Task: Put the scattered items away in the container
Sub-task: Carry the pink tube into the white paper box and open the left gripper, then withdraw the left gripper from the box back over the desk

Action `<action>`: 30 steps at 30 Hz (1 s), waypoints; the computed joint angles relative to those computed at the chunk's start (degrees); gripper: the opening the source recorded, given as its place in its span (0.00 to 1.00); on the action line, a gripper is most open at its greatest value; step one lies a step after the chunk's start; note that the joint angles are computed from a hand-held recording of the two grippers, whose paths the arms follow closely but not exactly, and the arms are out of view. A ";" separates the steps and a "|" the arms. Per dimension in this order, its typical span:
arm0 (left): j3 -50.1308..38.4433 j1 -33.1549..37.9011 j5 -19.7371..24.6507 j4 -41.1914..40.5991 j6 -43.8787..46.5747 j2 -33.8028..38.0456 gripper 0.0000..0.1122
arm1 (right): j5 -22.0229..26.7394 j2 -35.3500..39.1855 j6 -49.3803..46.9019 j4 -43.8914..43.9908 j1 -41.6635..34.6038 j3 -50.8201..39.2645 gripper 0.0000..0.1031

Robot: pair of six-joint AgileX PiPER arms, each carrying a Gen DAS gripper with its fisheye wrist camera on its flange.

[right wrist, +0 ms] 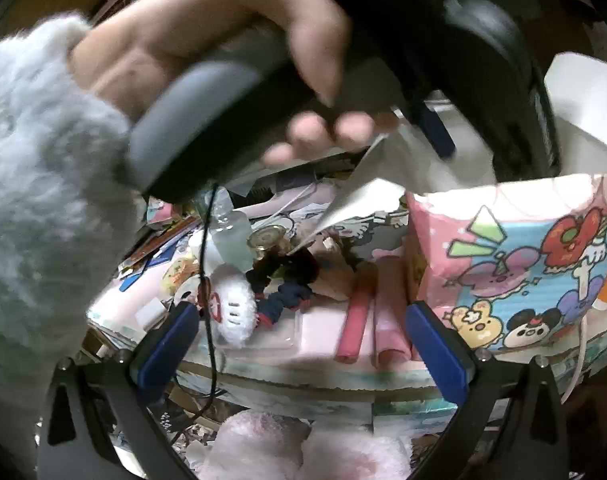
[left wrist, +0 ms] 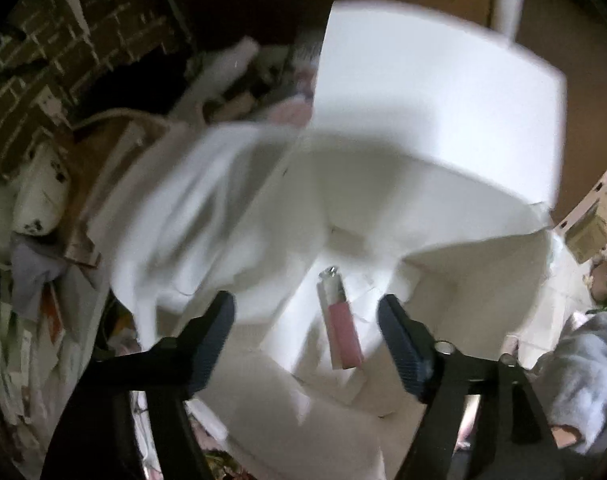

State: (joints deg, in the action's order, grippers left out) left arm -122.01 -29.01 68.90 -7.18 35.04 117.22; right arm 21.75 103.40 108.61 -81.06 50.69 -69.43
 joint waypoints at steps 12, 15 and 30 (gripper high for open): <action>19.19 11.49 -19.87 -14.92 9.78 -15.95 0.77 | 1.99 3.97 -6.27 6.63 1.65 -2.60 0.69; 30.55 16.11 -26.69 -21.48 15.73 -22.38 0.77 | 0.76 4.01 -1.78 1.79 1.42 -0.79 0.62; 69.35 43.06 -27.24 -71.29 64.18 -38.50 0.78 | 8.43 8.97 -9.12 6.61 1.31 -5.90 0.28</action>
